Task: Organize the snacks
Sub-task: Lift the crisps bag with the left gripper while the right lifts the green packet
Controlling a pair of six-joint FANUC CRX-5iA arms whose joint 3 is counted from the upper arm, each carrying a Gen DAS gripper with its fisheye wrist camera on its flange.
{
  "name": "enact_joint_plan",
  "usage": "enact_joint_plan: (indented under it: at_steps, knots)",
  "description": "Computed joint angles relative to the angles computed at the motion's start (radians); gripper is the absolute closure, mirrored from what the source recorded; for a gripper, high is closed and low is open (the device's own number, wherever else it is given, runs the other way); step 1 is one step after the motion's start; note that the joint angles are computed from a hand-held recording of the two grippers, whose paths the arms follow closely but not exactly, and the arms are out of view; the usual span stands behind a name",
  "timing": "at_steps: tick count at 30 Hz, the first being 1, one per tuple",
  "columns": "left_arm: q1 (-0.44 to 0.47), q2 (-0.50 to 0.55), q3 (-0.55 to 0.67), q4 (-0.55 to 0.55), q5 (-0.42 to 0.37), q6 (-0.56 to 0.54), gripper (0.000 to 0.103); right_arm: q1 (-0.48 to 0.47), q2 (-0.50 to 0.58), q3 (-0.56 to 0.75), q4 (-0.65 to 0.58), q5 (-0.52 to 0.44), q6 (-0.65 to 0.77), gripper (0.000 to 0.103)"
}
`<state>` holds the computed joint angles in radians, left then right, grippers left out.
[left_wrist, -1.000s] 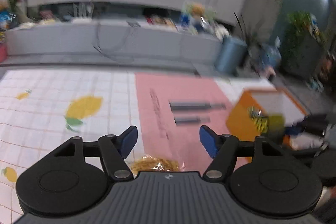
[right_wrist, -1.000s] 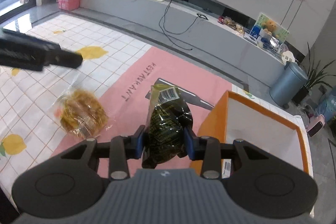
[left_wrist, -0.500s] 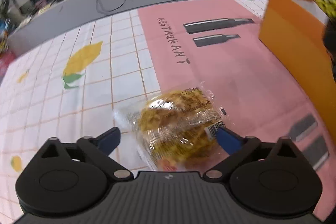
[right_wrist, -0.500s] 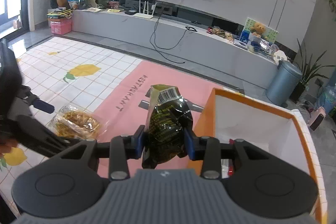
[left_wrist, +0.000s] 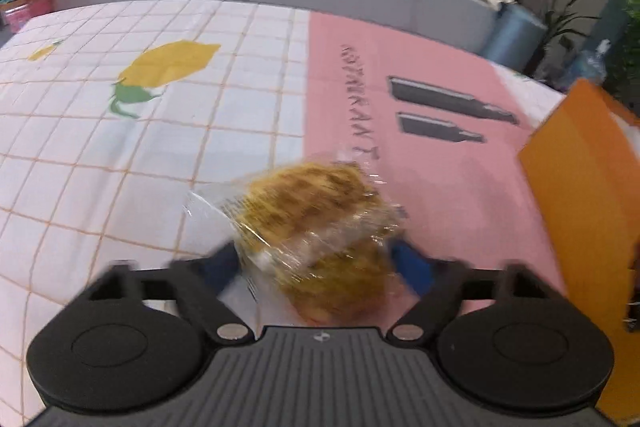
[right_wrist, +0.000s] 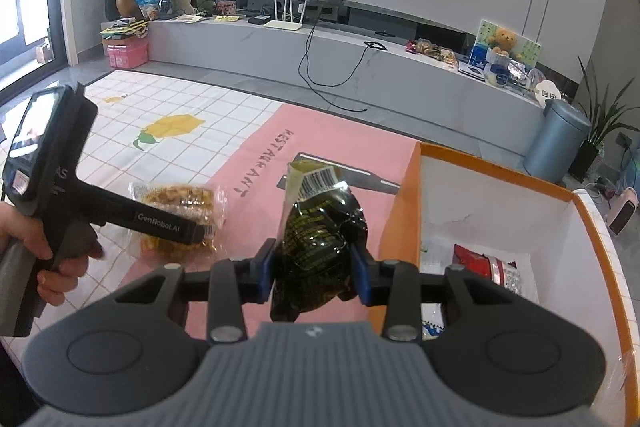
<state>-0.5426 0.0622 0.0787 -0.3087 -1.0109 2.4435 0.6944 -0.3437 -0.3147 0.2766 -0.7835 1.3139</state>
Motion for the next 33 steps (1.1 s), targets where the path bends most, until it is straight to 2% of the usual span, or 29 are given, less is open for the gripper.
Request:
enact_joint_plan:
  at_steps: [5, 6, 9, 12, 16, 22, 26, 33]
  knots:
    - [0.036, -0.028, -0.051, 0.059, 0.07, -0.009, 0.028, -0.005, -0.001, -0.003, 0.005, 0.003, -0.008, 0.065]
    - [0.043, -0.042, -0.073, 0.068, 0.102, -0.003, 0.029, -0.005, -0.001, -0.003, 0.006, 0.007, -0.01, 0.065]
    - [0.083, -0.106, -0.181, 0.148, 0.261, -0.008, 0.032, -0.006, -0.003, -0.007, 0.009, 0.021, -0.02, 0.065]
    - [0.095, -0.141, -0.232, 0.175, 0.353, -0.019, 0.036, -0.006, -0.01, -0.016, 0.013, 0.032, -0.031, 0.065]
    - [0.065, -0.148, -0.206, 0.099, 0.356, 0.014, 0.038, -0.005, -0.023, -0.03, 0.017, 0.045, -0.042, 0.065]
    - [0.073, -0.183, -0.253, 0.16, 0.453, -0.06, 0.042, -0.016, -0.038, -0.035, 0.006, 0.06, -0.039, 0.065]
    - [0.082, -0.182, -0.271, 0.229, 0.476, -0.11, 0.045, -0.021, -0.043, -0.036, 0.003, 0.06, -0.042, 0.065]
    - [0.11, -0.194, -0.381, 0.466, 0.609, -0.308, 0.049, -0.034, -0.048, -0.031, -0.015, 0.059, -0.033, 0.065]
